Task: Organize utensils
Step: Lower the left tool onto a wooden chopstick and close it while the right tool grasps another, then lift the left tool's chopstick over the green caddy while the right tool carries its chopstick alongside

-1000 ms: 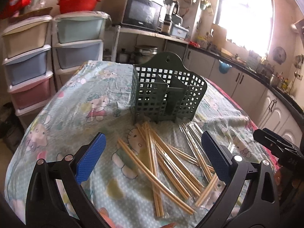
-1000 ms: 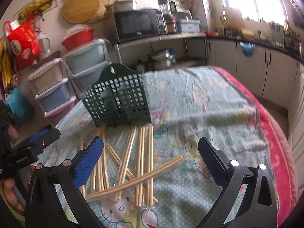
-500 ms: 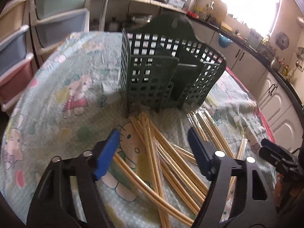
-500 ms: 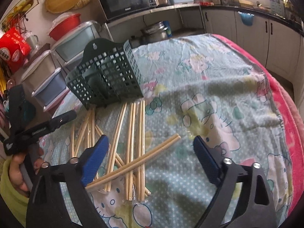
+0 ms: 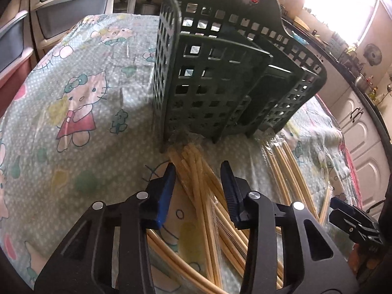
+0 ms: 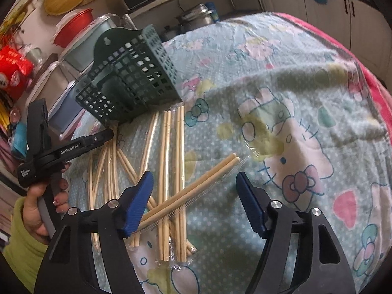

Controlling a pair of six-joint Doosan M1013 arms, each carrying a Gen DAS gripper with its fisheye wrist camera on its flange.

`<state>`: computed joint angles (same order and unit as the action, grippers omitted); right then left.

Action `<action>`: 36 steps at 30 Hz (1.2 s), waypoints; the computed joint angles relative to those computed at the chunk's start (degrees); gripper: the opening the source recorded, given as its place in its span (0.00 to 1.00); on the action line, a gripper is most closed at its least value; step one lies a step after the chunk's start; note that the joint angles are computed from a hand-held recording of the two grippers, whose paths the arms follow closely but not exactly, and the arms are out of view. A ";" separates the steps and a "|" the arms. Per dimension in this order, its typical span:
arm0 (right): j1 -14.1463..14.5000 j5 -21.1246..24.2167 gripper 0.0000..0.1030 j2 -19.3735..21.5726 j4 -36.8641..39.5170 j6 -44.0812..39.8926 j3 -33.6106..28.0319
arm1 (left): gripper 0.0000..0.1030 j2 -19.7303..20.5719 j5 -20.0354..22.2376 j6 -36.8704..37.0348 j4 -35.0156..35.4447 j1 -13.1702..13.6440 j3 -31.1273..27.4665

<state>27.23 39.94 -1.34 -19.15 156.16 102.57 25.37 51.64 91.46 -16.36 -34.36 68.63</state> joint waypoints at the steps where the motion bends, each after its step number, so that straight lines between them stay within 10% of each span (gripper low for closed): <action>1: -0.32 -0.28 0.63 0.02 0.84 0.07 0.13 | 0.27 0.12 0.07 -0.20 0.04 0.06 -0.09; 8: -2.48 -2.83 0.51 -0.17 4.56 1.19 1.04 | 0.18 0.70 0.48 0.85 -3.15 1.18 -0.48; 14: -3.54 -3.18 0.18 0.00 5.00 0.83 0.92 | 0.07 0.73 1.15 2.21 -5.93 2.00 -0.70; 36: -0.85 -6.61 0.08 -0.60 -6.42 -5.16 -4.60 | 0.03 -5.06 -5.20 14.51 -17.27 3.17 1.23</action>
